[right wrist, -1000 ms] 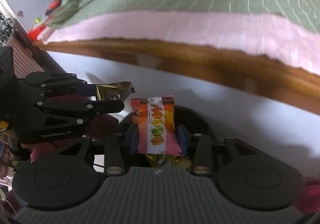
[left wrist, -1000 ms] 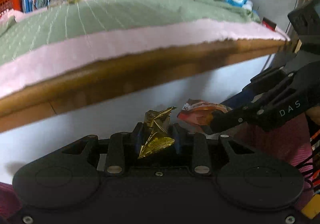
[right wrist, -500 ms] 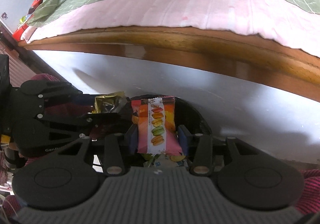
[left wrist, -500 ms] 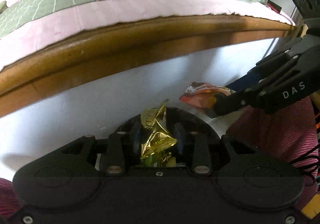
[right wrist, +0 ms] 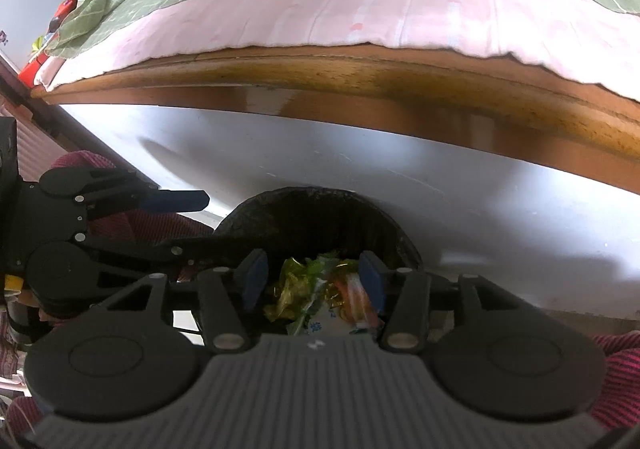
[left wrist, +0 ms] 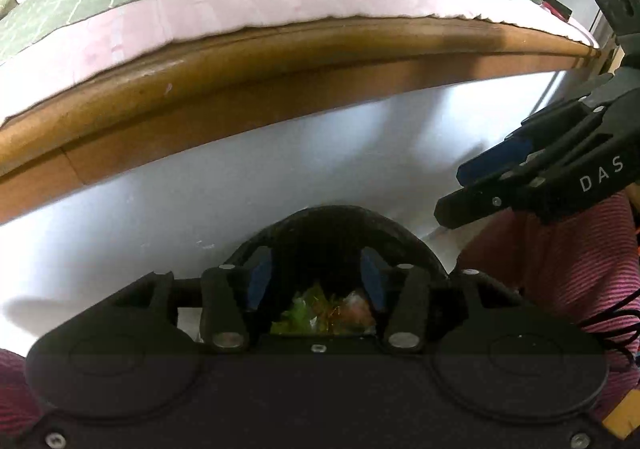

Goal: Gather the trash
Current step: 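Open both grippers to drop the gold wrapper and packet into the trash bag, then raise both open grippers back over the bed cover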

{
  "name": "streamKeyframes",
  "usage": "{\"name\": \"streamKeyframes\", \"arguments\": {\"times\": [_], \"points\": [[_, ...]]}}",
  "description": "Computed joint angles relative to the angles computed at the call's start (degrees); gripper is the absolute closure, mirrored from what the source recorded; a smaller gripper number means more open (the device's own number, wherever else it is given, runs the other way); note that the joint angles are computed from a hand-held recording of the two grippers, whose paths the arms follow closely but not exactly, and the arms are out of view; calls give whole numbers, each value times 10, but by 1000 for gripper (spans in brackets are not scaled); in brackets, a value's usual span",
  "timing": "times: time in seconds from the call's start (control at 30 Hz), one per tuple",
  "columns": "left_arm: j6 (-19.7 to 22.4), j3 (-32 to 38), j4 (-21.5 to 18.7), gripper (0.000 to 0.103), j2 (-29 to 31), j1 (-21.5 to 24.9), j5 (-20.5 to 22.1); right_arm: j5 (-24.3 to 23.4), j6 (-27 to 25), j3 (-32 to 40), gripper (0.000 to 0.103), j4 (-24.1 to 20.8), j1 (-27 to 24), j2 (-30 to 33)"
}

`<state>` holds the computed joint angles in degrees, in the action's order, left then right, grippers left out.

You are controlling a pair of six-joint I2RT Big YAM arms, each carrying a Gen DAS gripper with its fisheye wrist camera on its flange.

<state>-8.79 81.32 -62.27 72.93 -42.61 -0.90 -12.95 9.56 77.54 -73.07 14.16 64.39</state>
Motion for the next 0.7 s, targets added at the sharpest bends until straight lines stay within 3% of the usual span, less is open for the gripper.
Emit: {"name": "streamKeyframes", "arguments": {"times": [0.47,0.7], "points": [[-2,4,-3,41,-6,-5,-10,-2,6,3,32,4,-2,-8],[4,11,-5,38,-18,-4,-12,-19,-15,18,24,10,-4,-16]]}}
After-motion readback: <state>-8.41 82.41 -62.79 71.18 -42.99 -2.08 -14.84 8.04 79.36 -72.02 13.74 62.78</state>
